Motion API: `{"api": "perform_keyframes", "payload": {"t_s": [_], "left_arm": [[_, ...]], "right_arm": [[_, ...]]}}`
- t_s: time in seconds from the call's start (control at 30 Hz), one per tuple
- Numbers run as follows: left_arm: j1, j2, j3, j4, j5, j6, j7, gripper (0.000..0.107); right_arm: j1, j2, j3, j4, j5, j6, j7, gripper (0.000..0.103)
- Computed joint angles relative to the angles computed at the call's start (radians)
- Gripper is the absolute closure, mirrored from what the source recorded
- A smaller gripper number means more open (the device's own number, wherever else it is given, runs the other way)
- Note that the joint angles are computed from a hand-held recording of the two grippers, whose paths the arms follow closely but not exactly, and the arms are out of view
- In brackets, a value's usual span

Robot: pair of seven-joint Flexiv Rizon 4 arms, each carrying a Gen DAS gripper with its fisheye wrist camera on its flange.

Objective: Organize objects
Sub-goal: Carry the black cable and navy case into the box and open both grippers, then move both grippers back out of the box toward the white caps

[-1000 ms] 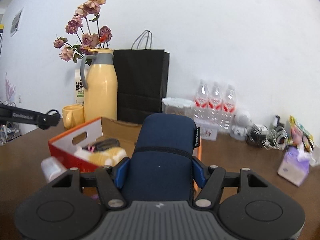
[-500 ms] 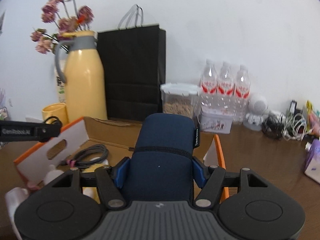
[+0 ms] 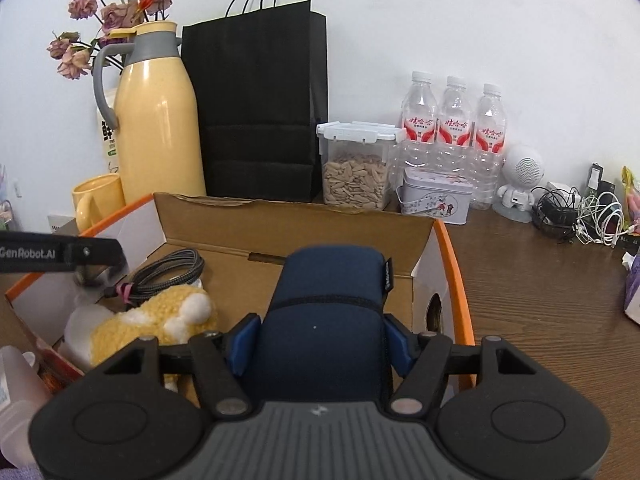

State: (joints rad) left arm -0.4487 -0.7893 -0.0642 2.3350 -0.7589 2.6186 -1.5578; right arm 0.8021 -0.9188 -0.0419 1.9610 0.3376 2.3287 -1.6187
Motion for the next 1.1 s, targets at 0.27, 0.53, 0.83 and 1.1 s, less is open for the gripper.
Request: {"api": "perform_keyframes", "payload": {"t_s": [0.27,0.53,0.83,1.1], "left_arm": [[-0.01,-0.008,-0.011,0.015,-0.023,0.083,-0.026,0.004],[-0.015,-0.014,-0.016,0.017,-0.04,0.11,-0.03,0.004],[-0.034,-0.009,-0.032,0.063,-0.074,0.246,-0.099,0.004],[-0.061,-0.003,-0.054,0.118,-0.091,0.353,-0.127,0.004]], "right_arm": [[0.005,-0.004,0.02,0.02,0.034,0.109,-0.031,0.0],[-0.001,0.001,0.034,0.017,0.052,0.12,-0.057,0.0],[-0.026,0.017,0.073,0.064,0.053,0.234,-0.062,0.0],[-0.039,0.03,0.109,0.13,0.061,0.362,-0.085,0.0]]}}
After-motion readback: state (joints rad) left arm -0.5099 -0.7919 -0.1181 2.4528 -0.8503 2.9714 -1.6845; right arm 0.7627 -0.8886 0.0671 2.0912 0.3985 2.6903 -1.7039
